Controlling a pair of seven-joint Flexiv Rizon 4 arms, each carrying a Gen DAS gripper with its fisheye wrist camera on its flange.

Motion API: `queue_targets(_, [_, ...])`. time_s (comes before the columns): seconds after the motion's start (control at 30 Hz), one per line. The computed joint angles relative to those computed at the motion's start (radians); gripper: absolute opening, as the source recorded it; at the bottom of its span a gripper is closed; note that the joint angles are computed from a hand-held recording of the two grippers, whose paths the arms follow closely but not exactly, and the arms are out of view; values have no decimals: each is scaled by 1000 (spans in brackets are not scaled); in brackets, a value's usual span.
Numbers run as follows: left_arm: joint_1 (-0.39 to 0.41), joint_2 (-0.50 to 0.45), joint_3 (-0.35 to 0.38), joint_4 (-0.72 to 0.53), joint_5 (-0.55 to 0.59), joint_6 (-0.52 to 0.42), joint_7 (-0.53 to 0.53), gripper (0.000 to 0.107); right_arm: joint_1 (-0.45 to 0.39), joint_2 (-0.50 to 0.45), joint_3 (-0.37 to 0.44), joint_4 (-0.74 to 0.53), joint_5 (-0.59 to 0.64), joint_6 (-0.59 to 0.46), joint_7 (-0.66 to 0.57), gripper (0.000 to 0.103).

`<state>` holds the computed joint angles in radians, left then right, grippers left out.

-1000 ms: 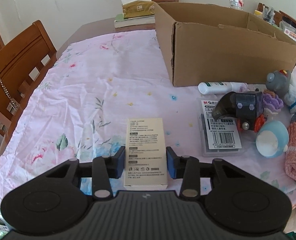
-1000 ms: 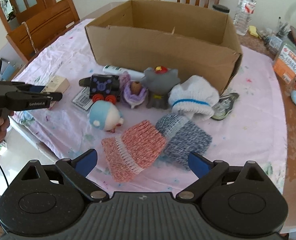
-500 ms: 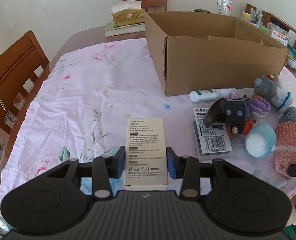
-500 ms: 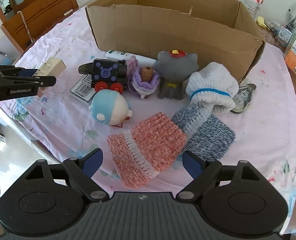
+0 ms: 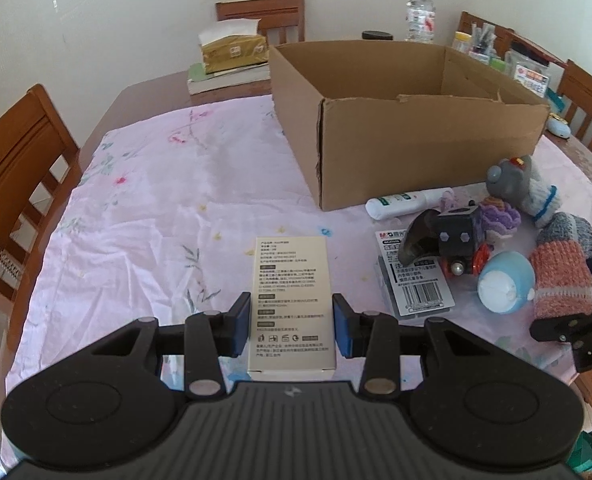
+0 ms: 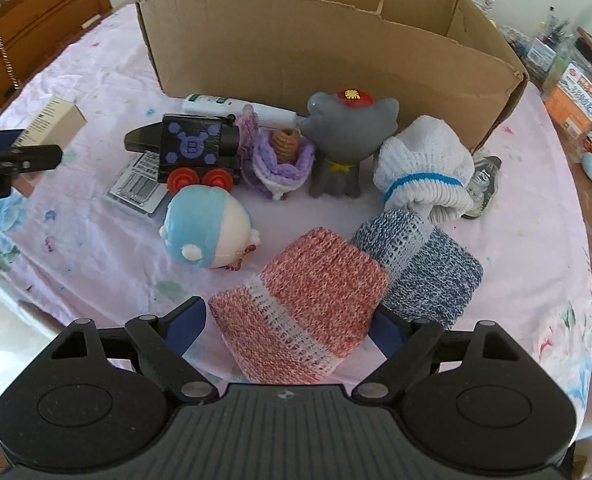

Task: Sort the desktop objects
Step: 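Grasp the pink knit sock with the right tool while the left tool holds the box, then carry both items over the cardboard box and release them inside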

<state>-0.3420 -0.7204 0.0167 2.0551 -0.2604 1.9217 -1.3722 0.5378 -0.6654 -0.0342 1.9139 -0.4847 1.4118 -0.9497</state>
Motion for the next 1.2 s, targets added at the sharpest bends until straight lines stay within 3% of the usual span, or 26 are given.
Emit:
queue_targets(0.1, [50, 5, -41, 5, 41, 6, 8, 40, 44, 2, -49, 8, -18, -11, 46, 83])
queue_targets(0.3, [123, 14, -101, 12, 113, 13, 22, 40, 54, 15, -69, 31, -41, 23, 82, 74])
queue_targets(0.57, [150, 41, -131, 18, 150, -6, 28, 40, 3, 45, -17, 48, -22, 43, 43, 70])
queue_targets(0.87, [110, 81, -116, 10, 134, -63, 26, 40, -99, 81, 95, 30, 33, 33, -115, 70])
queue_targets(1.2, [-23, 117, -27, -33, 88, -122, 18, 40, -200, 98, 186, -22, 120, 13, -322, 70])
